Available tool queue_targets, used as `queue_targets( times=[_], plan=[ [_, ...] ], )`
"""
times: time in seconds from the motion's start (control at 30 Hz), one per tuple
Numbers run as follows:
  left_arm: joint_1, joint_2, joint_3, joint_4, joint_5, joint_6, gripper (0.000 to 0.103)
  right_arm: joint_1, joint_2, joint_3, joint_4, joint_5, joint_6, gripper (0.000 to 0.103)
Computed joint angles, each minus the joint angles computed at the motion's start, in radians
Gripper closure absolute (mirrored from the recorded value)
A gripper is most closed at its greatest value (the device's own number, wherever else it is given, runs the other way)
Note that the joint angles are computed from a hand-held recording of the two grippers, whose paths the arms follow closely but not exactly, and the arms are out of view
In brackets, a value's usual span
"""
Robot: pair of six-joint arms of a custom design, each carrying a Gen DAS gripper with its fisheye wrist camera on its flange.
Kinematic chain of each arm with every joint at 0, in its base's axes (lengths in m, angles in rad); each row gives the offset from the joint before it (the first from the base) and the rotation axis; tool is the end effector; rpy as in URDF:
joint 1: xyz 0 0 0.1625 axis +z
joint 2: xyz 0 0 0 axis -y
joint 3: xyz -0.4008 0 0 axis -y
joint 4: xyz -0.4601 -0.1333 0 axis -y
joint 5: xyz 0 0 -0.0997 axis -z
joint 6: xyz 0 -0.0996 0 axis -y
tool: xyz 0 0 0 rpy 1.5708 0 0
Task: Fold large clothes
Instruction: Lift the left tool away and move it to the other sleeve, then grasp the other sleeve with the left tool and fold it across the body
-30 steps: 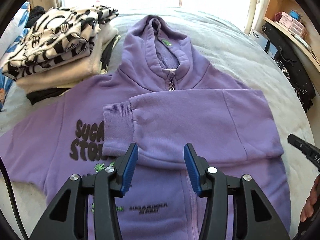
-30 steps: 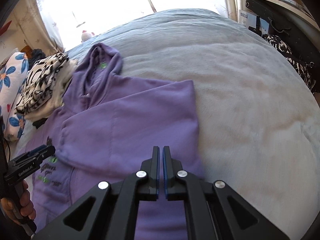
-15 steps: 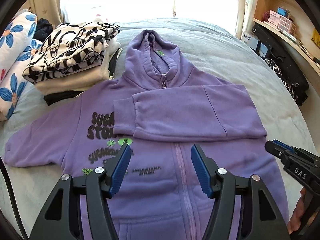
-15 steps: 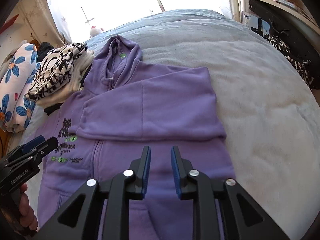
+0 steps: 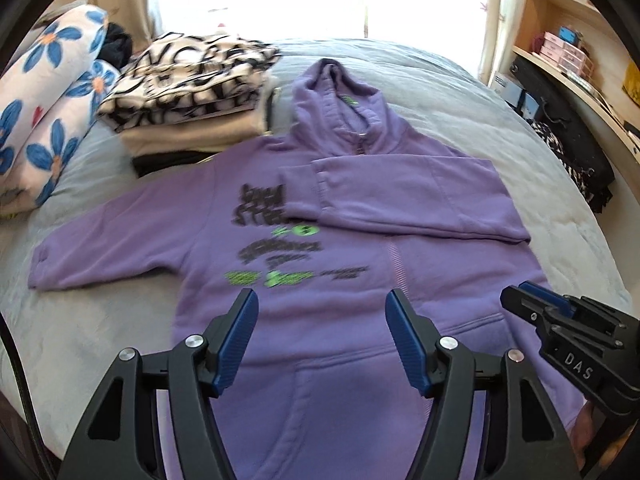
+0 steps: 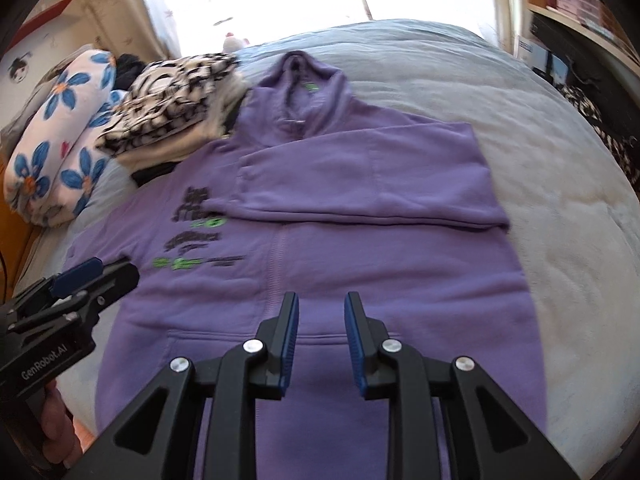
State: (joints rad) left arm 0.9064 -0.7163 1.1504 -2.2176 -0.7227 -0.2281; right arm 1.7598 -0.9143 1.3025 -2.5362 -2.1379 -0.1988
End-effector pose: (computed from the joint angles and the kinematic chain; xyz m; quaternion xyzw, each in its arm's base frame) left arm -0.3487 -0.7826 0.1888 0.1535 0.8943 -0.2639 0.3273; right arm 0.2287 -0.7706 0.2898 0.0992 -0.9185 0.2719 0.2695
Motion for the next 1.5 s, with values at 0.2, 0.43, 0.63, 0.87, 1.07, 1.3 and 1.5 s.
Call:
queue_targets(
  times=[0.2, 0.43, 0.63, 0.87, 1.07, 1.3, 1.5],
  plan=[
    [0.034, -0.109, 0.094, 0.014, 0.027, -0.031, 0.037, 0.045, 0.063, -0.029, -0.041, 0.018, -0.044, 0.080],
    [0.117, -0.205, 0.140, 0.052, 0.014, -0.084, 0.037, 0.087, 0.184, -0.130, -0.075, 0.030, -0.087, 0.080],
    [0.194, -0.252, 0.144, 0.041, -0.030, -0.095, 0.037, 0.110, 0.324, -0.276, -0.025, 0.025, -0.108, 0.080],
    [0.313, -0.302, 0.147, -0.061, -0.215, -0.078, 0.037, 0.117, 0.460, -0.423, 0.047, 0.026, -0.104, 0.080],
    [0.404, -0.306, 0.099, -0.118, -0.274, -0.104, 0.037, 0.117, 0.560, -0.546, 0.118, 0.013, -0.104, 0.080],
    [0.491, -0.250, -0.014, -0.130, -0.372, -0.127, 0.037, 0.119, 0.643, -0.657, 0.161, 0.014, -0.108, 0.080],
    [0.501, -0.172, -0.123, -0.133, -0.298, -0.133, 0.084, 0.117, 0.658, -0.677, 0.184, 0.021, -0.106, 0.080]
  ],
)
